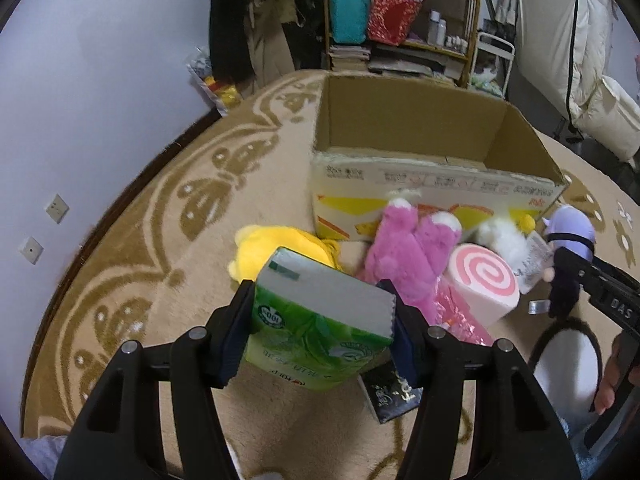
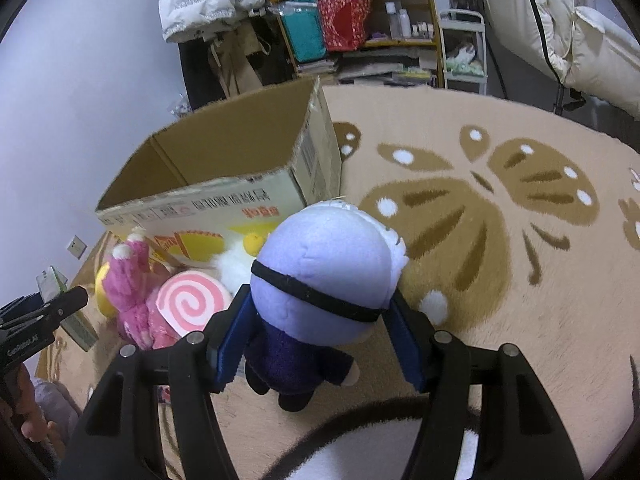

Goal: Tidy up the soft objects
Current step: 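Lift the tissue pack with the left tool while the right tool lifts the doll toward the box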

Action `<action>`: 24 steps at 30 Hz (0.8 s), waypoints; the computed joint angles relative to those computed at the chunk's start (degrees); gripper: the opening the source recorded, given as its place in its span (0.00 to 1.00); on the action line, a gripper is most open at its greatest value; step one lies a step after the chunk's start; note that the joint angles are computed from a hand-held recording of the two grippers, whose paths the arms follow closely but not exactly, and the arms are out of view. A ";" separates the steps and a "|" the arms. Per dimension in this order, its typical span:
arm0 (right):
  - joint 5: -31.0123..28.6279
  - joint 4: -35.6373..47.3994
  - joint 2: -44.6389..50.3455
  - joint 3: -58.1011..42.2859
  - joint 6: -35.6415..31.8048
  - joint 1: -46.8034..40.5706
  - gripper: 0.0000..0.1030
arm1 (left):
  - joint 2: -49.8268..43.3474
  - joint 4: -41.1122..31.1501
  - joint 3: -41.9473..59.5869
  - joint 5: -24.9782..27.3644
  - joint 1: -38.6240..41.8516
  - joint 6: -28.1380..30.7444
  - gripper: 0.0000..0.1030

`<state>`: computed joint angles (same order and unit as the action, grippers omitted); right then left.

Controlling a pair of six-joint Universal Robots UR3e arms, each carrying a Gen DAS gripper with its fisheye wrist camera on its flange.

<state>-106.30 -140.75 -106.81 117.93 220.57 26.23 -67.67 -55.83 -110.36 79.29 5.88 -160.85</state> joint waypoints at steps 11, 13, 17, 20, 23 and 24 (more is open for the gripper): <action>-3.58 -2.51 -0.81 -1.12 -0.16 2.98 0.65 | 1.78 2.29 -0.39 -1.12 0.88 -0.13 0.57; -4.79 -3.15 -0.77 -1.37 -0.22 3.93 0.65 | 2.25 2.93 -0.51 -1.02 0.74 -0.09 0.57; -6.44 -3.99 -0.79 -2.36 -0.61 5.42 0.65 | 2.89 3.78 -0.36 -1.55 1.23 0.01 0.57; -8.03 -4.59 -0.38 -3.64 -1.39 6.73 0.65 | 3.23 3.03 0.79 -2.96 2.10 -0.06 0.57; -9.52 -5.02 0.34 -5.02 -2.30 7.95 0.65 | 3.48 3.29 1.92 -3.45 2.10 0.04 0.57; -9.99 -5.01 0.71 -5.66 -2.67 8.40 0.65 | 3.53 3.40 2.32 -3.67 2.08 0.23 0.57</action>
<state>-116.30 -145.76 -106.10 112.27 217.90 34.64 -64.14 -52.43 -108.04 75.62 7.96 -160.62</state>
